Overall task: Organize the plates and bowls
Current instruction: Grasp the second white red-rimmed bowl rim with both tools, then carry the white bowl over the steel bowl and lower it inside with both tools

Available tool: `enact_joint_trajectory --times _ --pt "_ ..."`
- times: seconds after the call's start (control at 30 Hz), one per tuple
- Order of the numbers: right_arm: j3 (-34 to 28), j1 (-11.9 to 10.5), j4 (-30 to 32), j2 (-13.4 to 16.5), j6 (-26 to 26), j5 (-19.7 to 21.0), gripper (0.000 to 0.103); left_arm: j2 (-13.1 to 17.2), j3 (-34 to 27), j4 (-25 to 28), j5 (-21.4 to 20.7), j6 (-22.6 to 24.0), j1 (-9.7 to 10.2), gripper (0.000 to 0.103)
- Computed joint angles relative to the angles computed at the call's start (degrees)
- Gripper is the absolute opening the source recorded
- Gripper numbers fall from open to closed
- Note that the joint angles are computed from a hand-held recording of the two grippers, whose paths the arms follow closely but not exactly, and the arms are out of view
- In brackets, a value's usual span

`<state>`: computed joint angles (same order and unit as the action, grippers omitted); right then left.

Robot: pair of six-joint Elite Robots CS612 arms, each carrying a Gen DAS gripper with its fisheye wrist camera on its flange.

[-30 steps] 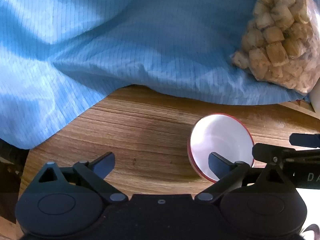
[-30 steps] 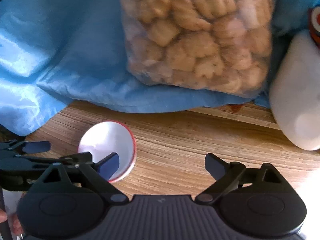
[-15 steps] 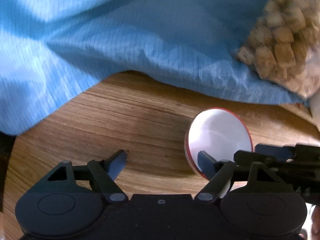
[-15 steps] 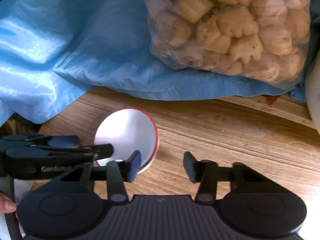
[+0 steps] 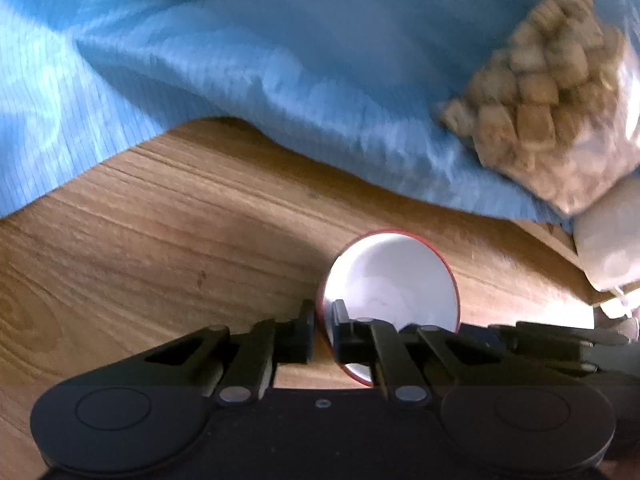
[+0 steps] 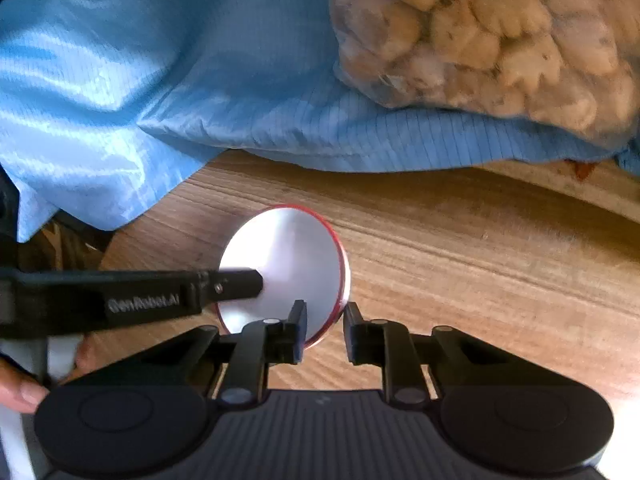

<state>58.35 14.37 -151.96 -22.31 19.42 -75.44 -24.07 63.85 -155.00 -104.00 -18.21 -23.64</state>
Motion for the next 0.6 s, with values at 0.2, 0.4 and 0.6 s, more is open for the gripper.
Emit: enact_joint_trajectory --times 0.2,0.4,0.6 --pt "4.27 -0.2 -0.58 -2.53 -0.19 1.43 0.021 -2.47 4.17 -1.05 -1.06 -0.12 -0.44 0.008" --pt "9.2 0.07 -4.63 -5.46 -2.66 0.31 0.021 -5.46 9.1 -4.96 -2.27 -0.9 -1.08 0.008" --pt "14.31 -0.12 -8.75 -8.43 -1.59 -0.77 0.021 -6.48 9.98 -7.08 -3.87 -1.61 -1.38 0.008"
